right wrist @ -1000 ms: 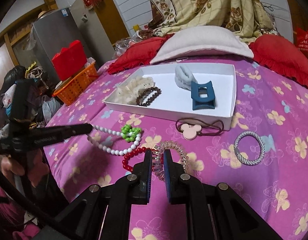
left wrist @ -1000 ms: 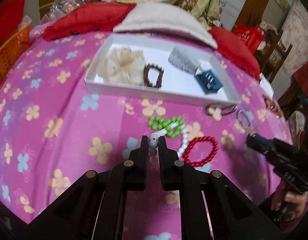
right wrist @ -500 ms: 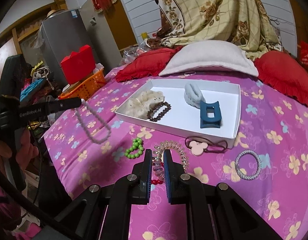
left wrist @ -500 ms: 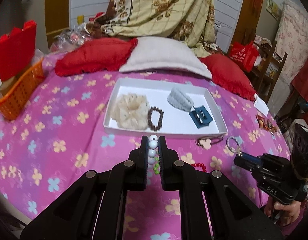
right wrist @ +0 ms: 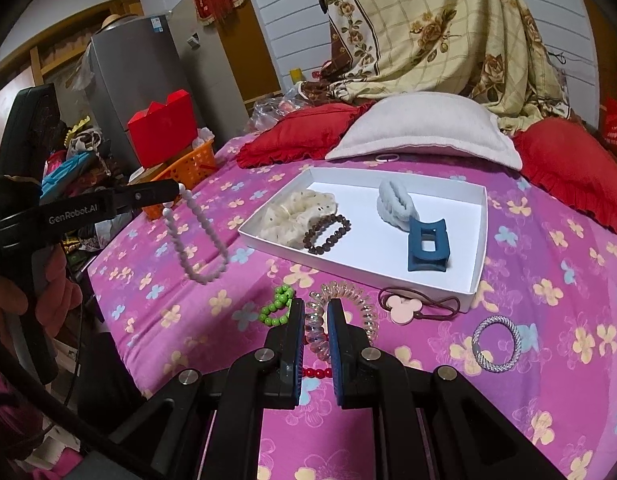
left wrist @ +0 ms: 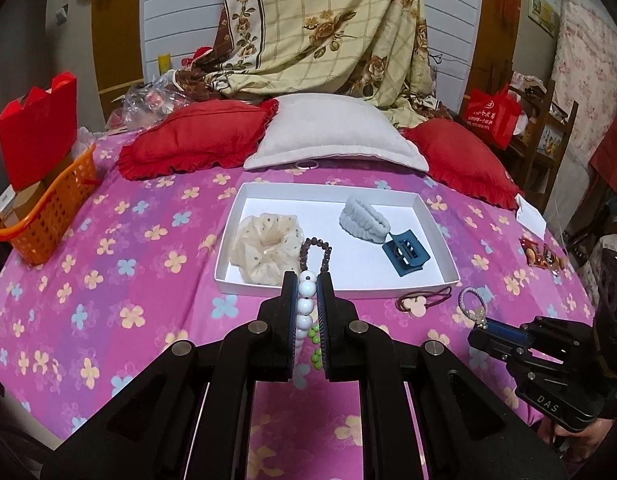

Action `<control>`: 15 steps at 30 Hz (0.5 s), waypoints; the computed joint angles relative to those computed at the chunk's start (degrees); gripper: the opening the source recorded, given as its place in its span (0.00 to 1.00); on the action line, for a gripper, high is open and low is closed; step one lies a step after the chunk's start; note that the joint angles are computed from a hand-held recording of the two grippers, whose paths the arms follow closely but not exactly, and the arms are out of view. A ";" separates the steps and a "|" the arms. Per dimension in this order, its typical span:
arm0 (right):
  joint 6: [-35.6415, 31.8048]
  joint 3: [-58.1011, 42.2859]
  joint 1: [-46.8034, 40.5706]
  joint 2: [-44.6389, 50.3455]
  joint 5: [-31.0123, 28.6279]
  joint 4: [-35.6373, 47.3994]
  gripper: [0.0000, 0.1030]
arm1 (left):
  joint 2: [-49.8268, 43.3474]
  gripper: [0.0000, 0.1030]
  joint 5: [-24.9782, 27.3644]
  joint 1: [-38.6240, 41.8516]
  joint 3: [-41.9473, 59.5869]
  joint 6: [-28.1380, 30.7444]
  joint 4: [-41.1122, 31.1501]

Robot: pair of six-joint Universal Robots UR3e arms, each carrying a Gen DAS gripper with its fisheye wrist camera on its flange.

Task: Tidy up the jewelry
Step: 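Grasp the white bead strand with the left tool while the right holds the hair tie, then carry the white beads with the left tool while the right carries the hair tie over the tray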

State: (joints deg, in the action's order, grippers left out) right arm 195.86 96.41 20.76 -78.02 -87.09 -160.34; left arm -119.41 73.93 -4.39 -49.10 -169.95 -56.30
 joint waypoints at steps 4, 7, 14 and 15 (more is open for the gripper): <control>-0.33 -1.78 0.49 0.71 -0.57 0.86 0.10 | -0.51 0.08 0.48 -0.34 1.04 -0.16 -0.03; -0.81 -3.47 0.83 1.50 -0.80 1.82 0.10 | -1.26 0.08 0.95 -0.64 2.22 -0.16 -0.30; -1.26 -6.84 1.11 3.45 -0.35 3.16 0.10 | -3.42 0.08 2.15 -1.28 5.48 0.05 -1.22; -1.31 -7.50 1.07 3.90 -0.21 3.41 0.10 | -3.88 0.08 2.41 -1.40 6.20 0.11 -1.43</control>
State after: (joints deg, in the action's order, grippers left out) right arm 194.56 88.91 21.83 -74.13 -87.31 -156.93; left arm -123.29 76.34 -5.80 -42.90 -169.84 -57.72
